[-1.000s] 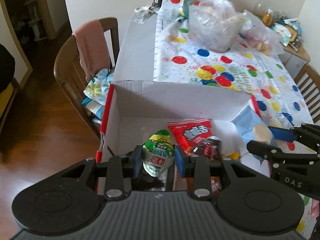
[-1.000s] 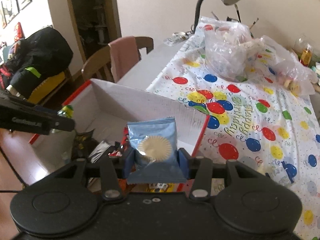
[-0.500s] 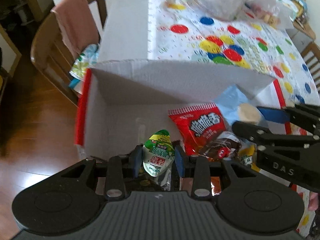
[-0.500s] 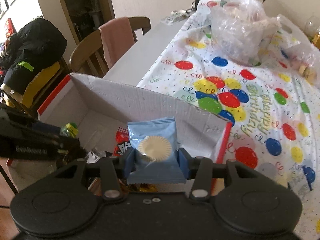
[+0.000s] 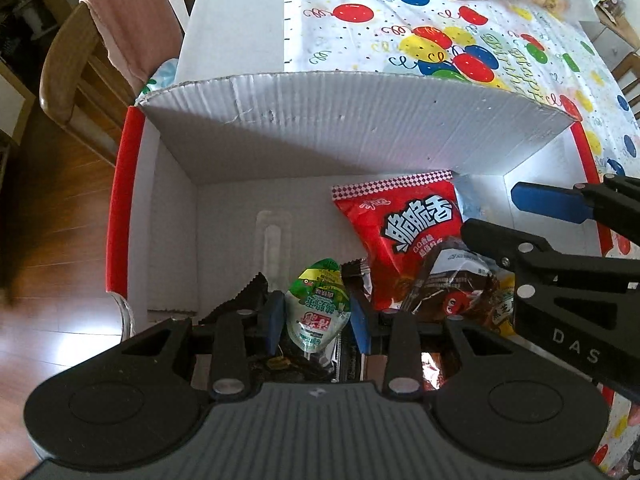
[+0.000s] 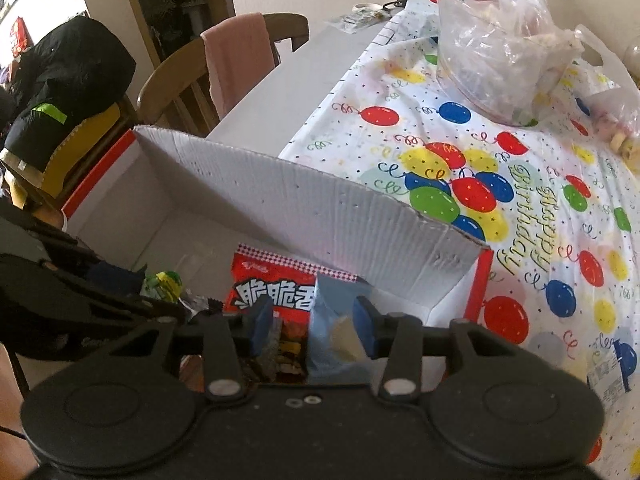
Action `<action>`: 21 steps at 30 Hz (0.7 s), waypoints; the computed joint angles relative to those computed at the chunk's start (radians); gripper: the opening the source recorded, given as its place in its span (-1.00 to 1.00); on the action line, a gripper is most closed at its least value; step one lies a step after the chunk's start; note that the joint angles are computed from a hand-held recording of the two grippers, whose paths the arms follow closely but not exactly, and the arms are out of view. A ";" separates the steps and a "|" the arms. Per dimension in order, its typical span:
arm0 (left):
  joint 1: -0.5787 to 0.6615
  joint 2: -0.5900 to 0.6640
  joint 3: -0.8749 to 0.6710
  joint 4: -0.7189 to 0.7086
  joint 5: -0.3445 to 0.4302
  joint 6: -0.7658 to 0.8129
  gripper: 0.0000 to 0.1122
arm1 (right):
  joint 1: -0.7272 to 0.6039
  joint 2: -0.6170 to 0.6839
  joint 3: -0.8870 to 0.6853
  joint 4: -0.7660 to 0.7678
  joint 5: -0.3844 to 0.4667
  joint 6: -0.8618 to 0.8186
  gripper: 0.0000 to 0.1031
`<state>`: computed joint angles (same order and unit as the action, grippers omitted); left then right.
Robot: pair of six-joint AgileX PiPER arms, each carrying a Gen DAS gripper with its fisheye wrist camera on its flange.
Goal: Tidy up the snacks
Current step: 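Open both tools to drop the cup and cookie packet into the box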
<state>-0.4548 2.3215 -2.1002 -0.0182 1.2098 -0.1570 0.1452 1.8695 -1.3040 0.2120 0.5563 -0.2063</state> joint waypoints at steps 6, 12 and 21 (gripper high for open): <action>-0.003 -0.048 0.078 -0.001 -0.051 -0.007 -0.25 | -0.011 -0.034 0.026 0.027 -0.001 -0.026 -0.09; -0.010 -0.143 0.218 0.009 -0.152 -0.029 -0.10 | -0.027 -0.115 0.090 0.111 -0.002 -0.096 0.02; -0.028 -0.319 0.434 0.015 -0.308 -0.056 0.05 | -0.047 -0.254 0.183 0.210 -0.003 -0.185 0.23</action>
<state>-0.4827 2.0030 -1.6666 -0.0030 0.9017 -0.2127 0.0987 1.6156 -1.1209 0.4220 0.5528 -0.3914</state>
